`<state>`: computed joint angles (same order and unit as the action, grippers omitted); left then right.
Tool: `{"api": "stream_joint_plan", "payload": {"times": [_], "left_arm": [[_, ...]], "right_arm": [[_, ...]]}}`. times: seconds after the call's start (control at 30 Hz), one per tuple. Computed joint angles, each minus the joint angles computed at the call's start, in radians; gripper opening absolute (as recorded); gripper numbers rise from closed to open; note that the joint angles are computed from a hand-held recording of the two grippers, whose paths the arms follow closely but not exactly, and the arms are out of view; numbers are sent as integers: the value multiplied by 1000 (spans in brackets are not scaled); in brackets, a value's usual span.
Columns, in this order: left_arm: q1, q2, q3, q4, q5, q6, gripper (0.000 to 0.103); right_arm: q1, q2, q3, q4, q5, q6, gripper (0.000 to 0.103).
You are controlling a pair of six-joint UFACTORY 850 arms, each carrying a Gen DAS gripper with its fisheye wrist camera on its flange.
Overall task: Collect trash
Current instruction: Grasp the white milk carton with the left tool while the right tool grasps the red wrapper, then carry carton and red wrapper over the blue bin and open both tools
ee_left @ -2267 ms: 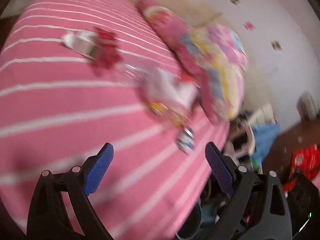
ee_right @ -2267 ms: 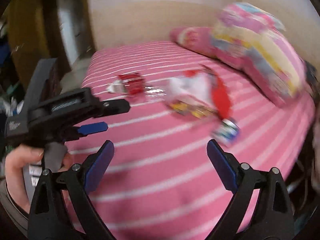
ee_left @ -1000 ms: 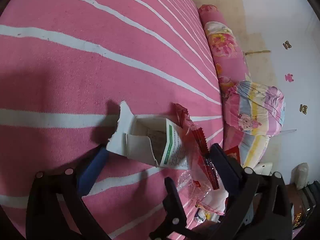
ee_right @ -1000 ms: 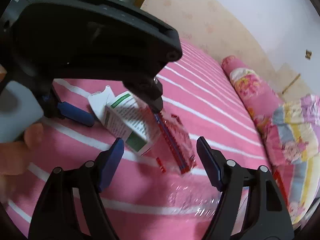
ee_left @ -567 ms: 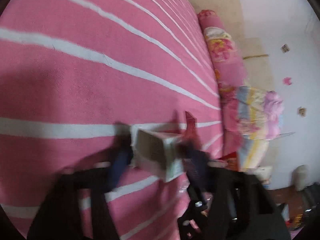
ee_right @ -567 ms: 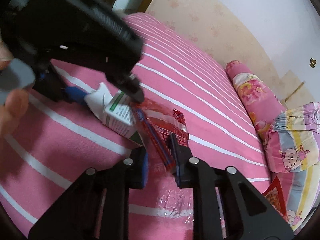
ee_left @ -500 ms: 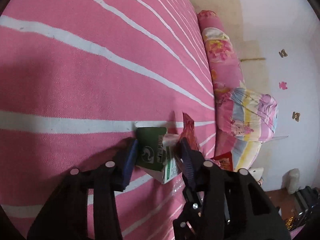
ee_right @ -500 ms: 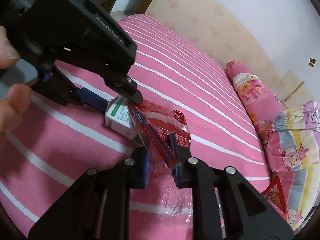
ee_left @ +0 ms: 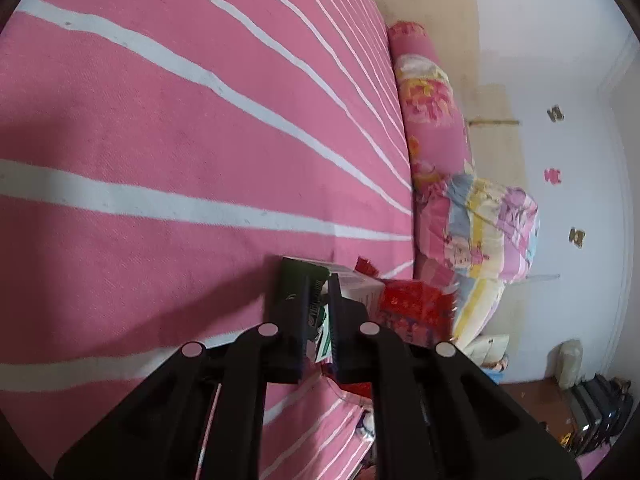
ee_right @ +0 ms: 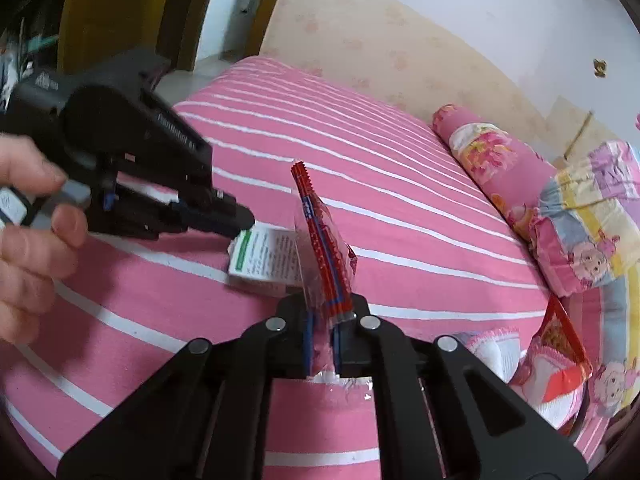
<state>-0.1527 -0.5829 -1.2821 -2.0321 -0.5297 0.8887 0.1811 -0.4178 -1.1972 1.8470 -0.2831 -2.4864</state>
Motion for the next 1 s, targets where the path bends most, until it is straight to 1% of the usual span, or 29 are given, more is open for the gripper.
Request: {"api": "stream_joint_plan", "payload": {"times": [0.03,0.07,0.1,0.2,0.27,0.4,0.47,0.53,0.57,0.6,0.73,0.77,0.8,0.83,0.87,0.9,1.0], "left_arm": [[-1,-1,-3,20,3,-17,16],[-3,-3,-13,68,15,-58,38],[-5,-7,-26,129,35,-113,67],[-11,-19,-54,215,43,-178,74],[-13,-29,-67,226,34,-180,79],[-10,-46,-77,212,15,-189,79],[-12,-48,-78,188,20,-175,79],[-17,-54,-90,197,24,-175,79],[-18,-59,-97,202,16,-174,80],[-19,-65,-105,208,7,-177,83],[-37,-80,-131,215,20,-165,84],[-40,-83,-137,210,16,-153,82],[-42,-89,-142,205,4,-146,70],[-42,-99,-150,206,-20,-148,61],[-44,-109,-158,211,-39,-157,47],[-45,-115,-160,208,-49,-160,47],[-52,-105,-147,173,-34,-132,44]], "right_arm": [[-4,1,-5,-42,-5,54,7],[-6,1,-8,-67,-8,84,7],[-10,-1,-15,-97,-12,122,7],[-14,-4,-29,-178,-20,227,7],[-19,-11,-45,-240,-27,312,7],[-33,-24,-67,-327,-48,463,7],[-48,-33,-83,-387,-81,570,7],[-58,-40,-93,-425,-109,639,7],[-66,-44,-100,-443,-132,677,7],[-73,-48,-107,-459,-149,712,7],[-89,-56,-121,-478,-181,774,7],[-95,-57,-123,-480,-190,788,7],[-97,-55,-121,-480,-193,792,7],[-100,-55,-121,-481,-198,800,7],[-103,-54,-121,-481,-202,807,7],[-106,-54,-121,-476,-207,809,7],[-120,-59,-131,-469,-229,817,7]]}}
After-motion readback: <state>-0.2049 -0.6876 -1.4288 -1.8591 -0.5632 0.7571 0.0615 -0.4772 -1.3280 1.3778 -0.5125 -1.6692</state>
